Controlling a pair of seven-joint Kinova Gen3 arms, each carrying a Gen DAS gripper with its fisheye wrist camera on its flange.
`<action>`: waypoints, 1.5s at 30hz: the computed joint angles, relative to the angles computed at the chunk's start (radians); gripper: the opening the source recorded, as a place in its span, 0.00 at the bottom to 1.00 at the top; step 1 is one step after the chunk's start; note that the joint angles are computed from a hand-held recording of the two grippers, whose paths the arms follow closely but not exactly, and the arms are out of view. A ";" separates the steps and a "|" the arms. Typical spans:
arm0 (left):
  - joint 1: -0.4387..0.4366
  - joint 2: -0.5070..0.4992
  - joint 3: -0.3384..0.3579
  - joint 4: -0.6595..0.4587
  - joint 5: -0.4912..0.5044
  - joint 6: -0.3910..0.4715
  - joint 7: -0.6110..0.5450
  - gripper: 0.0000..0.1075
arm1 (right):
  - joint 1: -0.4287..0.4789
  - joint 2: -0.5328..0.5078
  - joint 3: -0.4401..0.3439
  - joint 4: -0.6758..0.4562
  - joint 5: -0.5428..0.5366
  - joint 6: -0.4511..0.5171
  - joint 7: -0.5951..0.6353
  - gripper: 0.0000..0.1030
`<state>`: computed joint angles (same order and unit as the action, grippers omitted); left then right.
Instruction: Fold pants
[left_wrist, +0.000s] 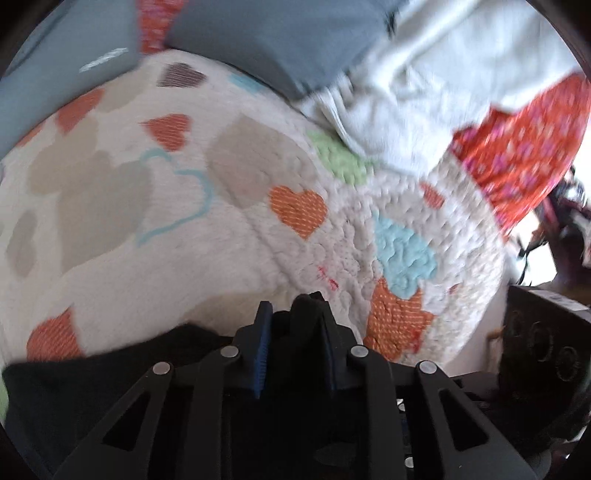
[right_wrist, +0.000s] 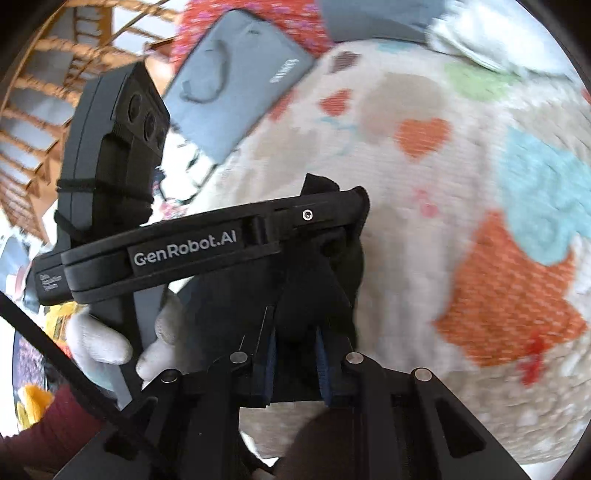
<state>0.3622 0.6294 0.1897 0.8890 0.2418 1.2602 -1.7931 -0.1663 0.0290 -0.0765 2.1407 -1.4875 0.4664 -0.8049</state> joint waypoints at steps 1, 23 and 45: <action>-0.045 -0.034 0.002 0.046 0.039 -0.017 -0.015 0.21 | -0.016 0.004 -0.013 -0.029 0.034 -0.003 -0.028 0.20; -0.751 -0.387 -0.172 0.793 0.731 -0.107 -0.426 0.40 | -0.238 0.255 -0.211 -0.496 0.799 0.109 -0.651 0.57; -0.868 -0.572 -0.381 1.000 0.760 -0.110 -0.456 0.47 | -0.031 0.465 -0.434 -0.603 0.551 0.038 -0.549 0.65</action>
